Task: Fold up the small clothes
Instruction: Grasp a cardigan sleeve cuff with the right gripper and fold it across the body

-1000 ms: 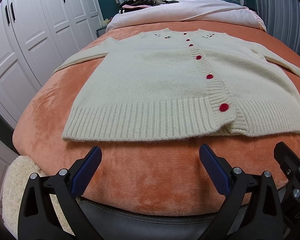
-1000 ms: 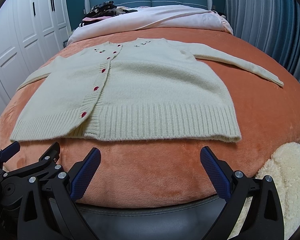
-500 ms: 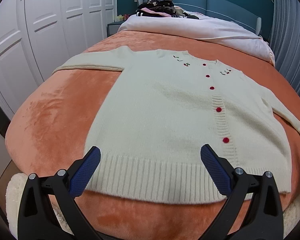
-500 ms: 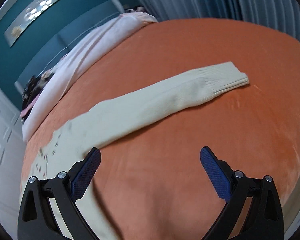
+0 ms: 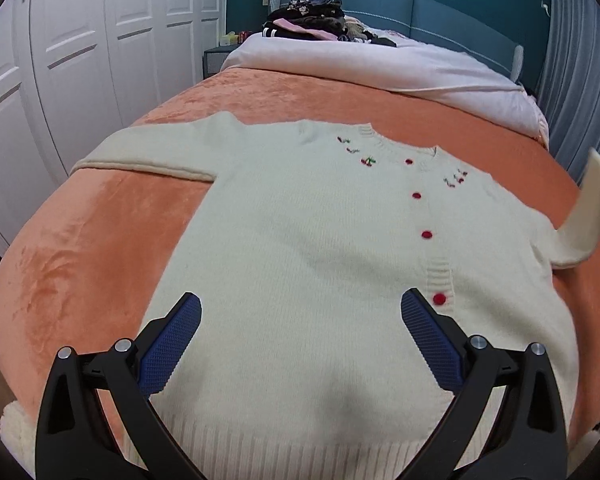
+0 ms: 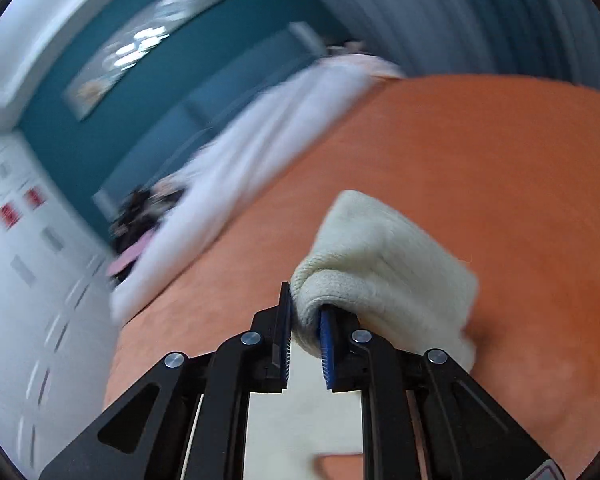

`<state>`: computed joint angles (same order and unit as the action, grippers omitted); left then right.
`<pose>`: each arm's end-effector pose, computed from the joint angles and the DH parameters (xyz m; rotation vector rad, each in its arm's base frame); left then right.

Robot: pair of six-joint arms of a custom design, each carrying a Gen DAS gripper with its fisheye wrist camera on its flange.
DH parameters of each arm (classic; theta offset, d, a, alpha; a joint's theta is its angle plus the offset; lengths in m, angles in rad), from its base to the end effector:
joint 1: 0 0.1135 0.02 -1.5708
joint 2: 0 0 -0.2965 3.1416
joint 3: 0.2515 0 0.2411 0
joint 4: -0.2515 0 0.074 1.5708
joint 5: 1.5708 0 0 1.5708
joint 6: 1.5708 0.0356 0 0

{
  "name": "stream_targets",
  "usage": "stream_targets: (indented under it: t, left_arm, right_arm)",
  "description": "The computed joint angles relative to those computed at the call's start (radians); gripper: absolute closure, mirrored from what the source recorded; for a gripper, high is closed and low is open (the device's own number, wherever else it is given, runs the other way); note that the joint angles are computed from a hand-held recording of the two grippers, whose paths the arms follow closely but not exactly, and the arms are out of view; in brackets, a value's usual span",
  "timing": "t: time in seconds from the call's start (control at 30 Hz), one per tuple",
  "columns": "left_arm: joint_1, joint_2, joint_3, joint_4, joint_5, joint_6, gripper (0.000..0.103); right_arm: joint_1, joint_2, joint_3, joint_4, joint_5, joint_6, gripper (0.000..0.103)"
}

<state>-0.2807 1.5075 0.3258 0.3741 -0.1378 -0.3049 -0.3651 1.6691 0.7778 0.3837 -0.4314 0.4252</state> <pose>0.2136 -0.0565 0.1372 -0.0943 2.3698 -0.1179 0.3186 -0.1059 0.2129 0.5443 1.9896 0.4842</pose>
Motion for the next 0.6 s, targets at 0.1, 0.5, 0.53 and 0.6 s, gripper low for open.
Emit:
stream_targets:
  t: [0.1,0.5,0.53,0.6]
  left_arm:
    - [0.099,0.007,0.058,0.003,0.132,-0.023,0.005]
    - [0.261,0.531,0.537,-0.075,0.372,-0.188,0.005]
    - [0.264,0.575,0.577,-0.097,0.377,-0.222,0.005]
    - [0.269,0.632,0.611,-0.093,0.388,-0.293,0.005]
  right_arm:
    - [0.305,0.068,0.101,-0.026,-0.042,-0.072,0.085]
    - [0.249,0.257,-0.148,0.151,0.235,-0.008,0.039]
    - [0.188,0.276,-0.117,0.103,0.199,-0.034,0.039]
    - [0.156,0.347,-0.063,0.049,0.143,-0.033,0.039]
